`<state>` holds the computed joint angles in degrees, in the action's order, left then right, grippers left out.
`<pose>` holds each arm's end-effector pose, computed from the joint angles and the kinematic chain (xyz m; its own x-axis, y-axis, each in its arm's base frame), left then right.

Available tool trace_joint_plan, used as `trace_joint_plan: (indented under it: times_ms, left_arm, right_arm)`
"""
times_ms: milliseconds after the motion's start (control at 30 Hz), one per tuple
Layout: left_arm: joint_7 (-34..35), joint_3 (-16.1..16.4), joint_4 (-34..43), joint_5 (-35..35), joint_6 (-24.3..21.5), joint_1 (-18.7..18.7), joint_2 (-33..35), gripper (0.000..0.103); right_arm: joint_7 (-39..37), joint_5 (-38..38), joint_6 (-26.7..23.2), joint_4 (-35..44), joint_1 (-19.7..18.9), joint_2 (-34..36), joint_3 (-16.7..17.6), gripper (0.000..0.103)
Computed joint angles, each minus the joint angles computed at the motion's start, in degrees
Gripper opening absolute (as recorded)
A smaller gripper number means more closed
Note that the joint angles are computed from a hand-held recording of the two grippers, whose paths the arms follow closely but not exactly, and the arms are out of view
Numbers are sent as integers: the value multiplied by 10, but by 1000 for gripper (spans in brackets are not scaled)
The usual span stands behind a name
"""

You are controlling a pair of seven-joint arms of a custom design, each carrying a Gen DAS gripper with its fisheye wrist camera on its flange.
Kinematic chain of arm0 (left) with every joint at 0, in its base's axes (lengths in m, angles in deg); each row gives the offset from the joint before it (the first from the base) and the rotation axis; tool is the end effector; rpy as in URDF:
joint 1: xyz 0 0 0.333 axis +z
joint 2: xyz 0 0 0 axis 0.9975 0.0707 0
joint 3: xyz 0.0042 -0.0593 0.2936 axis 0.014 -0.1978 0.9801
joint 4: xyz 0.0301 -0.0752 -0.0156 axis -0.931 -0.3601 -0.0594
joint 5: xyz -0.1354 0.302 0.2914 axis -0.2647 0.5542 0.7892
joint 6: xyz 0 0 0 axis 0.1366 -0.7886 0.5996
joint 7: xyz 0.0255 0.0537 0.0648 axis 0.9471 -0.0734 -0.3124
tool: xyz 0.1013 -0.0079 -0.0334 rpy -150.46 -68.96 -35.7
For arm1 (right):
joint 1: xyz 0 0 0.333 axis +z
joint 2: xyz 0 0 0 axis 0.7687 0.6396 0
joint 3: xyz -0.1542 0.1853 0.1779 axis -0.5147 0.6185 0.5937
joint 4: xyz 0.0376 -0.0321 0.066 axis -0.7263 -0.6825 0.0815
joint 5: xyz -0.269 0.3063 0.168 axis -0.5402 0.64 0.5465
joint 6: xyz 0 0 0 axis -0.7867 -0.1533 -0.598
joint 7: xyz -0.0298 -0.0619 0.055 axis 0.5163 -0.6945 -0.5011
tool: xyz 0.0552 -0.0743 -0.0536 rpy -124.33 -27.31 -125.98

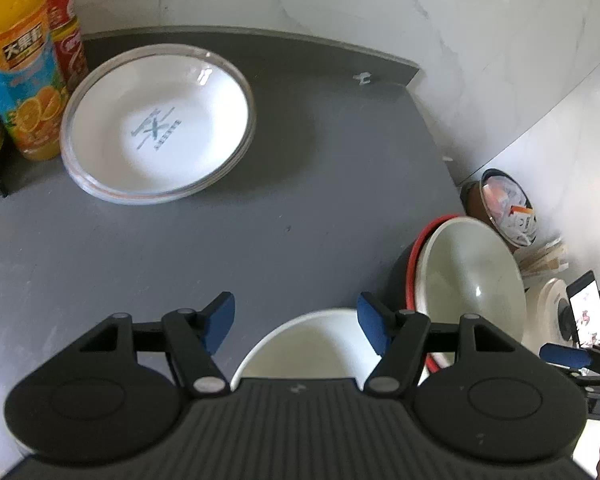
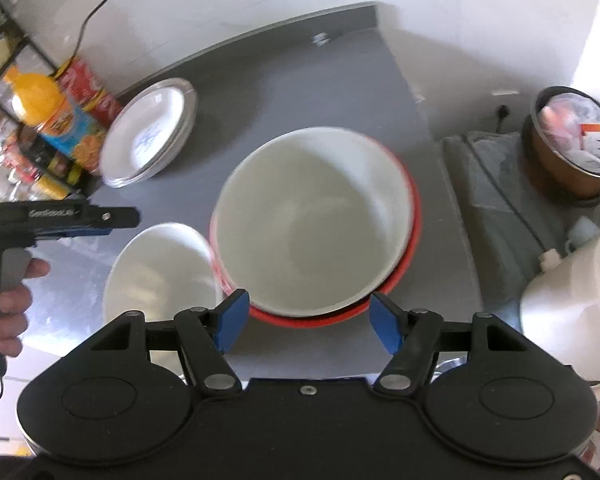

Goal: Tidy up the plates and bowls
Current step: 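Move both grippers to the second white bowl and close them on its rim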

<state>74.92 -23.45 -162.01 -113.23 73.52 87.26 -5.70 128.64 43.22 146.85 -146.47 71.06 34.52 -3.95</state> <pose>0.6373 -0.0631 0.4013 -0.4053 -0.8647 0.2967 -0.8863 0.2921 -0.3593 0.4710 0.2005 0.4129 -0.3421 -0.8968 -0.2807 -0.8243 0.4298 -0.3686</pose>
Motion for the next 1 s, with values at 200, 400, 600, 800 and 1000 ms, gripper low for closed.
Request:
trace_joint_plan:
  times_ms: [200, 400, 600, 800, 1000]
  left_arm:
    - [11, 7, -19, 3, 0, 9, -14, 66]
    - [6, 14, -37, 14, 2, 18, -20, 66]
    - [-2, 17, -43, 33, -6, 23, -16, 61]
    - [-15, 19, -41, 43, -19, 27, -3, 39]
    - [12, 16, -35, 24, -37, 32, 5, 15]
  right_arm:
    - [-19, 33, 23, 19, 23, 30, 0, 66]
    - [-59, 83, 43, 43, 44, 70, 2, 66]
    - [-90, 130, 53, 68, 50, 108, 11, 62]
    - [-83, 138, 42, 95, 38, 142, 29, 55]
    - [-44, 88, 12, 125, 27, 173, 45, 19]
